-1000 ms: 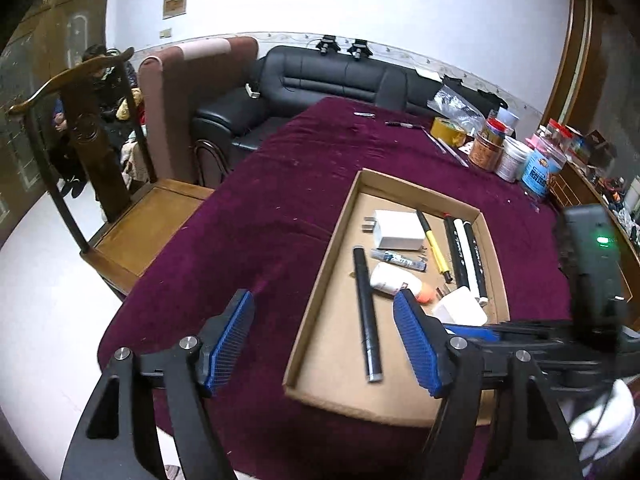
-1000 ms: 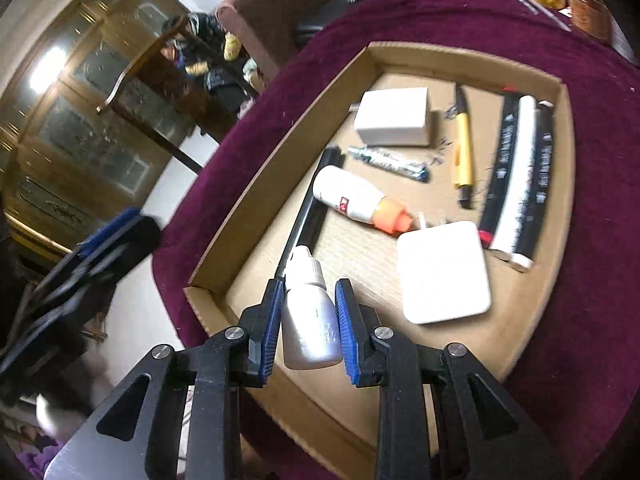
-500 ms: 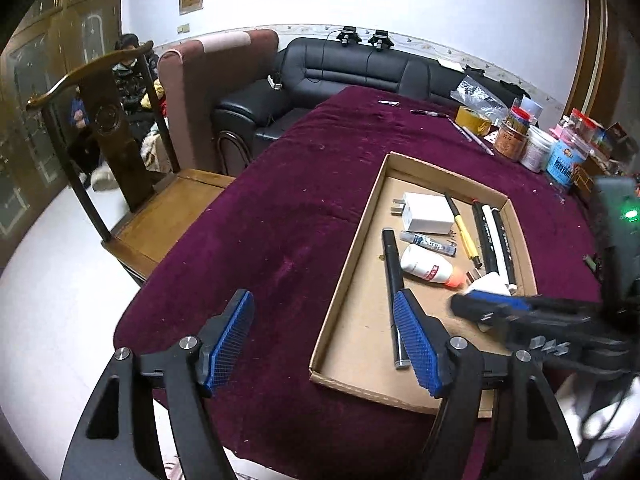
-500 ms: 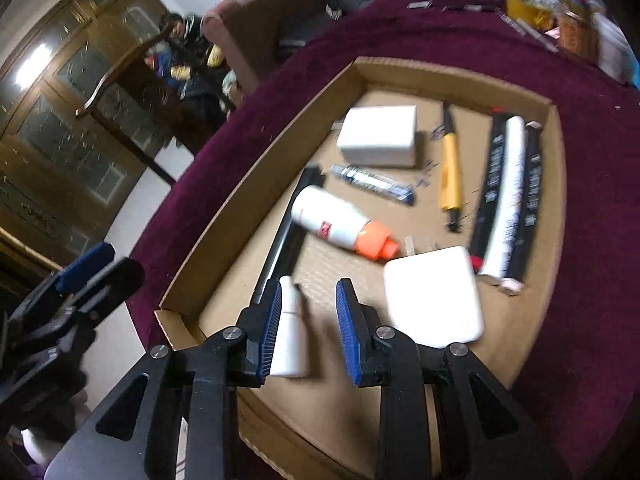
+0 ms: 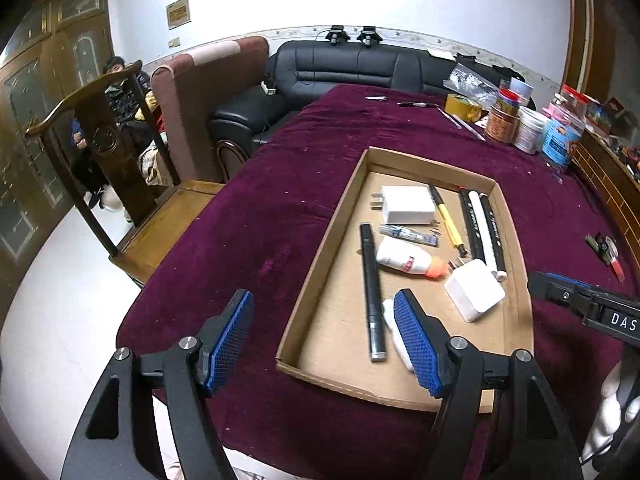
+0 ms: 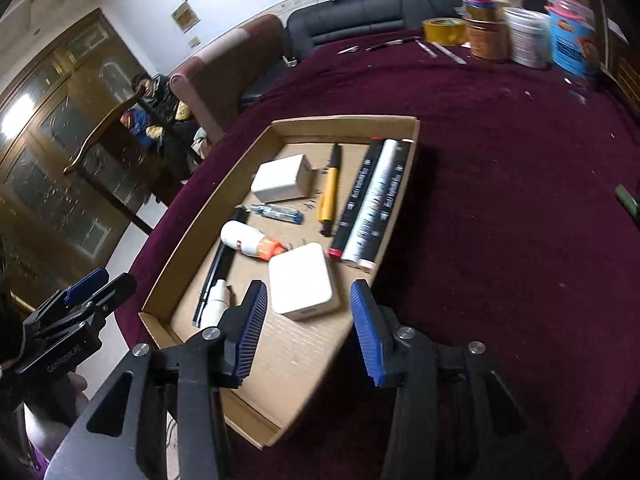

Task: Organize rigid objects
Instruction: 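Lower the white dropper bottle into the box and open the right tool, then move the right tool back and grasp the black gold-banded lipstick tube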

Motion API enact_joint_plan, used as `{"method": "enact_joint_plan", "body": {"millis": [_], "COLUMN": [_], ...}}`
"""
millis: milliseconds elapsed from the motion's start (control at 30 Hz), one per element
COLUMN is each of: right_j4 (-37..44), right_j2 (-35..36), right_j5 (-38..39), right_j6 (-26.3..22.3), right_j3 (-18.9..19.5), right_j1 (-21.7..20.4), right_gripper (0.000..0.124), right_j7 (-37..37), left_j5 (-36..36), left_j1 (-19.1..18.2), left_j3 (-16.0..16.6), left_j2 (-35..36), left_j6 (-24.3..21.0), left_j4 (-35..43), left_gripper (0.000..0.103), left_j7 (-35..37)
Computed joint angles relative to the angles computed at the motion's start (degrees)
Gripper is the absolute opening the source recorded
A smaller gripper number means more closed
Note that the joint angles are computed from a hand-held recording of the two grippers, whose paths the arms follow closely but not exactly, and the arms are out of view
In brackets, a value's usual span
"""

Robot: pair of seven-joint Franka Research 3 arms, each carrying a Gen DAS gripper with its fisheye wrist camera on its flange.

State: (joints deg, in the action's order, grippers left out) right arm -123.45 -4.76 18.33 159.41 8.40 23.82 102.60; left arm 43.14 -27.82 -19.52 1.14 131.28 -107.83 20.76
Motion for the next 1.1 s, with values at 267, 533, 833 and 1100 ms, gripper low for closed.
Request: {"method": "enact_joint_plan", "body": {"millis": [267, 533, 833, 1100], "right_j4": [-3.7, -9.0, -13.8, -15.7], "right_j2": [-2.8, -7.7, -12.0, -13.4], "right_j5": [1.7, 3.0, 4.7, 6.6], "right_j6": [1.4, 3.3, 3.7, 4.1], "right_j3": [-0.1, -0.8, -1.8, -2.7], "right_j1": [0.2, -0.9, -2.1, -2.4], "right_gripper": [0.042, 0.042, 0.042, 0.042], "right_j7": [-0.3, 0.0, -0.1, -1.1], "left_j5": [1.5, 2.5, 3.3, 3.7], "left_j1": [-2.0, -4.3, -7.2, -9.2], "left_j3": [-0.8, -1.0, -1.0, -0.5], "left_j2": [1.7, 3.4, 6.2, 8.2], "left_j6": [-2.9, -4.7, -6.6, -8.4], "left_j4": [3.1, 5.9, 9.8, 12.5], "left_gripper": [0.067, 0.068, 0.068, 0.068], "left_j7": [1.0, 1.8, 4.0, 5.4]}}
